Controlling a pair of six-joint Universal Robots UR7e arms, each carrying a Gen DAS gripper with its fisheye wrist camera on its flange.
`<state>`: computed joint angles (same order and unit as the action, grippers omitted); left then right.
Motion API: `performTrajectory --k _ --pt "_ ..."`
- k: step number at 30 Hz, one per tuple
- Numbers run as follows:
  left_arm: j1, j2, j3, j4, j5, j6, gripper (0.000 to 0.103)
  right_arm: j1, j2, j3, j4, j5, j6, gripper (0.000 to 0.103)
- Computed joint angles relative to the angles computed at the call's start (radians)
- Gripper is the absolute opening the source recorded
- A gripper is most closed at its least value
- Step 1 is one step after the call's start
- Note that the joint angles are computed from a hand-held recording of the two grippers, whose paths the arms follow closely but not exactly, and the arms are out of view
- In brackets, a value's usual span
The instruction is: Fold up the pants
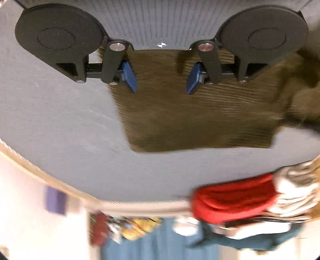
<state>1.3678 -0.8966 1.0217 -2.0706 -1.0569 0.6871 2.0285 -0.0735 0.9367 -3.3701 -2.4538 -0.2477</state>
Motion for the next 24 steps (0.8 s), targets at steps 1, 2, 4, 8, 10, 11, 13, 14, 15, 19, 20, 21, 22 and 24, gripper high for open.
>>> performTrajectory --k 1,2,4,8,10,11,13,14,15,19,20,21,22,24 --pt "0.001 -0.014 0.037 -0.024 0.018 0.054 0.033 -0.008 -0.016 0.023 0.029 -0.004 0.052 0.058" --pt "-0.002 -0.028 0.068 -0.066 0.016 0.078 0.033 -0.016 -0.033 0.049 0.052 0.005 0.099 0.058" --pt "0.001 -0.041 0.064 -0.062 -0.025 0.046 0.033 -0.014 -0.03 0.049 0.039 0.001 0.087 0.058" --pt "0.013 -0.084 0.078 -0.033 -0.165 0.082 0.033 0.009 -0.014 0.034 -0.06 -0.033 0.046 0.06" --pt "0.009 -0.076 0.077 0.034 -0.086 0.07 0.033 0.018 -0.002 0.013 -0.12 -0.062 0.01 0.063" --pt "0.008 -0.075 0.092 0.034 -0.05 0.086 0.033 0.018 -0.005 0.014 -0.132 -0.078 0.006 0.066" --pt "0.004 -0.077 0.097 0.024 -0.053 0.093 0.033 0.011 -0.018 0.022 -0.086 -0.115 0.062 0.073" --pt "0.004 -0.074 0.088 0.024 -0.066 0.079 0.033 0.003 -0.031 0.042 -0.045 -0.126 0.113 0.075" --pt "0.004 -0.078 0.091 0.004 -0.085 0.083 0.033 -0.007 -0.056 0.075 0.038 -0.123 0.193 0.08" --pt "0.009 -0.085 0.091 -0.044 -0.127 0.093 0.033 -0.041 -0.11 0.171 0.109 -0.054 0.348 0.087" --pt "0.009 -0.086 0.094 -0.051 -0.123 0.09 0.033 -0.043 -0.116 0.178 0.107 -0.043 0.346 0.087" --pt "0.006 -0.091 0.108 -0.072 -0.112 0.096 0.033 -0.045 -0.123 0.19 0.093 -0.026 0.341 0.087" --pt "0.007 -0.087 0.112 -0.092 -0.103 0.1 0.033 -0.05 -0.134 0.207 0.084 -0.001 0.355 0.087" --pt "0.007 -0.088 0.127 -0.117 -0.102 0.09 0.033 -0.059 -0.147 0.231 0.069 0.041 0.377 0.088"
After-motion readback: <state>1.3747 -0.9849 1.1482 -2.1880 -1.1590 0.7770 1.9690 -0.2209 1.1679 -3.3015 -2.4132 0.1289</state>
